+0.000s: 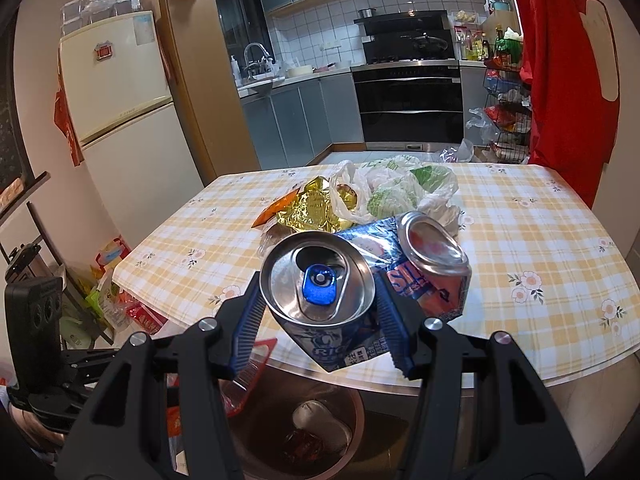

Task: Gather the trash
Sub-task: 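Lower the blue can into the bin and open the right gripper while the left holds the box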

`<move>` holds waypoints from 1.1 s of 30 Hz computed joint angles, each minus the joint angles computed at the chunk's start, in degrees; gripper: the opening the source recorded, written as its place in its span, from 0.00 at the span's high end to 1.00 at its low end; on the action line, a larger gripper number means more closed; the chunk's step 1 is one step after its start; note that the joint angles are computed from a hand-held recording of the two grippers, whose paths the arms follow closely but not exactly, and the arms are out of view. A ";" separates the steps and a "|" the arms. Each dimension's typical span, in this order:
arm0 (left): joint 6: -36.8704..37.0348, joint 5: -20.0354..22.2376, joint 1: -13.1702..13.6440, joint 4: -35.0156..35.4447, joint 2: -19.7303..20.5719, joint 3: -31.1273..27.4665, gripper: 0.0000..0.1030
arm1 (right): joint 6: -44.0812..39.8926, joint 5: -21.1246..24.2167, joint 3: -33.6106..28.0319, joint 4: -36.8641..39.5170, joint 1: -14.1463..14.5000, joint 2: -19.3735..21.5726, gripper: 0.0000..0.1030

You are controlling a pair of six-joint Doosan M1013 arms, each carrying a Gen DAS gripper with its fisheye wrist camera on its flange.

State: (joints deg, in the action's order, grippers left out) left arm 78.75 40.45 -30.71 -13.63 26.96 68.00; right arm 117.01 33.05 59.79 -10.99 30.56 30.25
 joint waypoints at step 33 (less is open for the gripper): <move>-43.16 -3.84 0.43 42.28 -4.24 4.29 0.06 | -11.73 7.18 -3.32 11.02 1.23 2.83 0.46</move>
State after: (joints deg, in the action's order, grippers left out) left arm 35.60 36.61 -30.28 28.65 22.72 72.29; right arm 105.28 40.23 56.47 0.03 31.79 33.07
